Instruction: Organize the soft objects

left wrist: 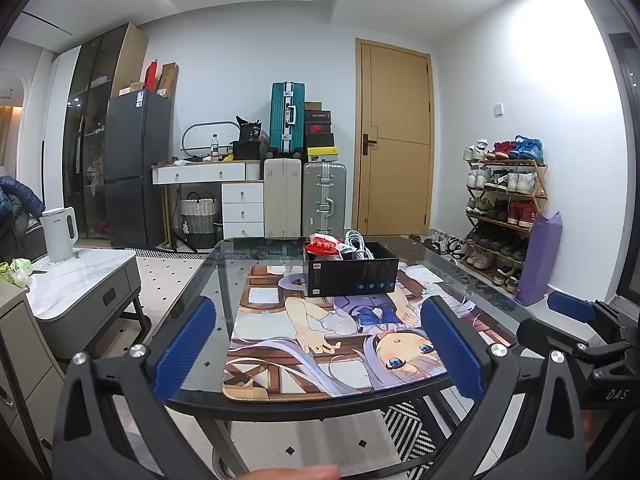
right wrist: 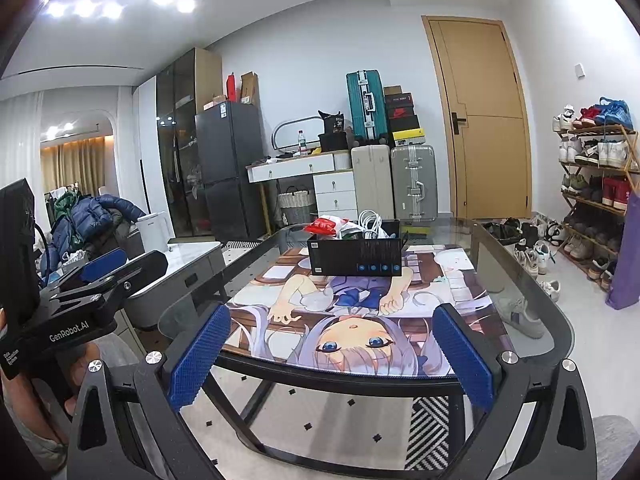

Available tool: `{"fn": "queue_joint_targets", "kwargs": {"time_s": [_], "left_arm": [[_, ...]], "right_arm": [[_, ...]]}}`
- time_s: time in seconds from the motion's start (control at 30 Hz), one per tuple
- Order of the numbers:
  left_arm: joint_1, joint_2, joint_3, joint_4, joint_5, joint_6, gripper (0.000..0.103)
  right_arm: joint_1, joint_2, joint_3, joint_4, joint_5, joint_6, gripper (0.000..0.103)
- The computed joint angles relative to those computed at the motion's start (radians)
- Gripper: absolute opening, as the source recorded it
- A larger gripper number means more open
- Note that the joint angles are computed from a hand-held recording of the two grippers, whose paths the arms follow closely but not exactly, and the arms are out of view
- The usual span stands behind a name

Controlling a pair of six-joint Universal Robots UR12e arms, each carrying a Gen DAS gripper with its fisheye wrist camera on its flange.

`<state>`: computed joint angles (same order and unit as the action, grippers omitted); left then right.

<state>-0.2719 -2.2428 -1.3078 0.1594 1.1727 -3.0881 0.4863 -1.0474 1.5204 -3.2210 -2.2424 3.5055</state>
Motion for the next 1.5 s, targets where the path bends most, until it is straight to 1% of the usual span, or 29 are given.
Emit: {"fn": "queue_joint_targets", "kwargs": {"time_s": [0.27, 0.43, 0.57, 0.7, 0.83, 0.93, 1.2, 1.5], "left_arm": [[-0.001, 0.001, 0.003, -0.004, 0.001, -0.005, 0.103], [-0.002, 0.002, 0.004, -0.017, -0.007, 0.01, 0.103], [0.0, 0.002, 0.005, -0.027, -0.015, 0.006, 0.103], [0.0, -0.002, 0.007, -0.005, -0.009, -0.006, 0.103], [-0.002, -0.005, 0.008, -0.012, -0.004, 0.001, 0.103], [-0.003, -0.006, 0.006, 0.002, 0.009, -0.01, 0.103], [0.002, -0.006, 0.01, -0.018, 0.0, -0.028, 0.103], [0.001, -0.006, 0.01, -0.025, -0.009, -0.013, 0.103]], "right_arm": [[-0.001, 0.0, 0.001, 0.001, 0.0, 0.001, 0.102], [-0.002, 0.0, 0.003, 0.002, 0.003, 0.003, 0.102], [-0.002, 0.002, 0.001, 0.003, 0.002, 0.001, 0.102], [-0.002, 0.003, 0.0, 0.002, 0.003, 0.003, 0.102], [-0.003, 0.003, 0.001, 0.005, 0.005, 0.002, 0.102], [-0.002, 0.005, -0.001, 0.004, 0.007, 0.001, 0.102], [0.001, 0.01, -0.006, 0.01, 0.003, 0.004, 0.102], [0.001, 0.011, -0.007, 0.008, 0.002, 0.008, 0.102]]}}
